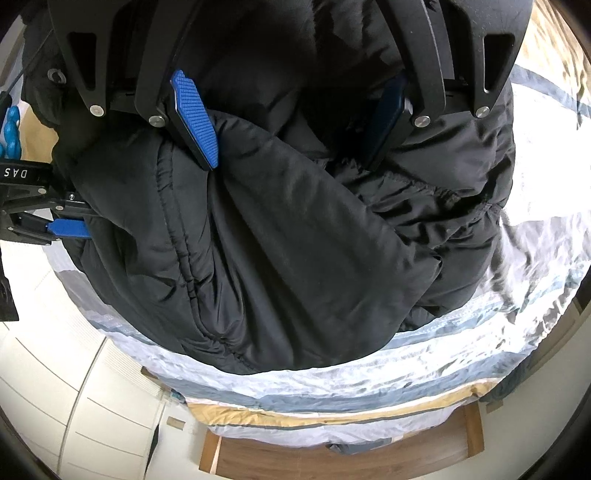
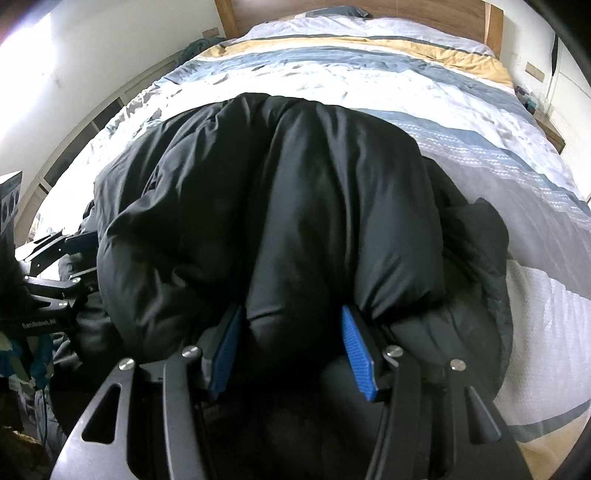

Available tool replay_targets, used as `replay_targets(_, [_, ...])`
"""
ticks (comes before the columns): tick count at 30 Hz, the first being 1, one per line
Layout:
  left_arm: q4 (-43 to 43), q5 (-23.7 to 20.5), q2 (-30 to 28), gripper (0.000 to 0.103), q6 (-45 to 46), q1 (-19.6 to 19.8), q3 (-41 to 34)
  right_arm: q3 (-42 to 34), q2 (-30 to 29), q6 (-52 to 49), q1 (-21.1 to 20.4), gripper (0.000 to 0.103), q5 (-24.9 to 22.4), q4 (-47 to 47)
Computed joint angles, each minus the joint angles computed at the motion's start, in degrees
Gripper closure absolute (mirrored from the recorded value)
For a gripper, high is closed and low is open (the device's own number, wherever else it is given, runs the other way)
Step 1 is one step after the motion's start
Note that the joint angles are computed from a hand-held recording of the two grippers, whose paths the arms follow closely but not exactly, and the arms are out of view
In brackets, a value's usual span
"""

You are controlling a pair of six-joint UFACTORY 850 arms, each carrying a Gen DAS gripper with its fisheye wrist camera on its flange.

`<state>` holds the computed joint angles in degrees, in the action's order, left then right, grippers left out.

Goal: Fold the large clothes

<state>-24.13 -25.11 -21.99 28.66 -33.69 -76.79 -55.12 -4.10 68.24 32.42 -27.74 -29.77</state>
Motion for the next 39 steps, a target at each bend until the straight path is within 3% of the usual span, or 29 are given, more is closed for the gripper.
replay_targets(21, [3.43,-3.63,6.51,0.026,-2.33,1.68,3.25,1.09,5.17,4.42,2.81,0.048,-5.38,1.38])
replay_targets(39, [9.03,-6.78,15.17,0.025,-9.22,4.64,5.74,3.62,17.84,21.46,12.84,0.047,-21.51,-3.63])
